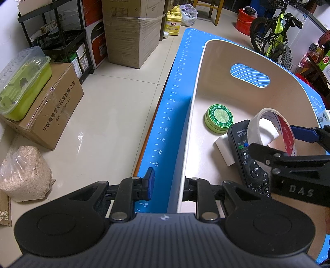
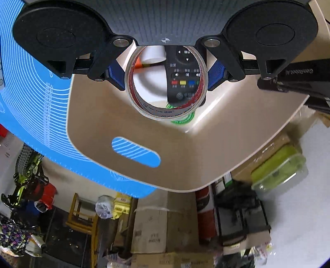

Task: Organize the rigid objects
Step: 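Carry the tape roll over the basket with the right gripper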

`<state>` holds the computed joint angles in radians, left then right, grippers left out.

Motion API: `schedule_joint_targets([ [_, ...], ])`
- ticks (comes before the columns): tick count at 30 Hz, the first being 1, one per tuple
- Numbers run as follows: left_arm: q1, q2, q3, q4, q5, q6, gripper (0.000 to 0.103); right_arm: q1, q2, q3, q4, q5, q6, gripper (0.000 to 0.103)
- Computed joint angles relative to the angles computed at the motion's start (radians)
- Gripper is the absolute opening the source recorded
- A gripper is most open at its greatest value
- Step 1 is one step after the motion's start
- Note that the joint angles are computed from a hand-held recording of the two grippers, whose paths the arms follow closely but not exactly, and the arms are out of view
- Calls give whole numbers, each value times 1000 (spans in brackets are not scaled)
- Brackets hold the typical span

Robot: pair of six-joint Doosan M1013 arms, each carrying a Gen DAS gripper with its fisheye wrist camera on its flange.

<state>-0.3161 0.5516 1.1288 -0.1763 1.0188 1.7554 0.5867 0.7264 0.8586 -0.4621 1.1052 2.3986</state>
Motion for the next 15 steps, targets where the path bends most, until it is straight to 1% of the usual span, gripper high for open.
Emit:
schedule_joint_targets([
  [7, -4, 1, -2, 10, 1, -4, 26, 1, 18, -32, -1, 39, -31, 83],
  [15, -8, -1, 0, 25, -3, -11, 26, 2, 5, -13, -10, 24, -19, 86],
])
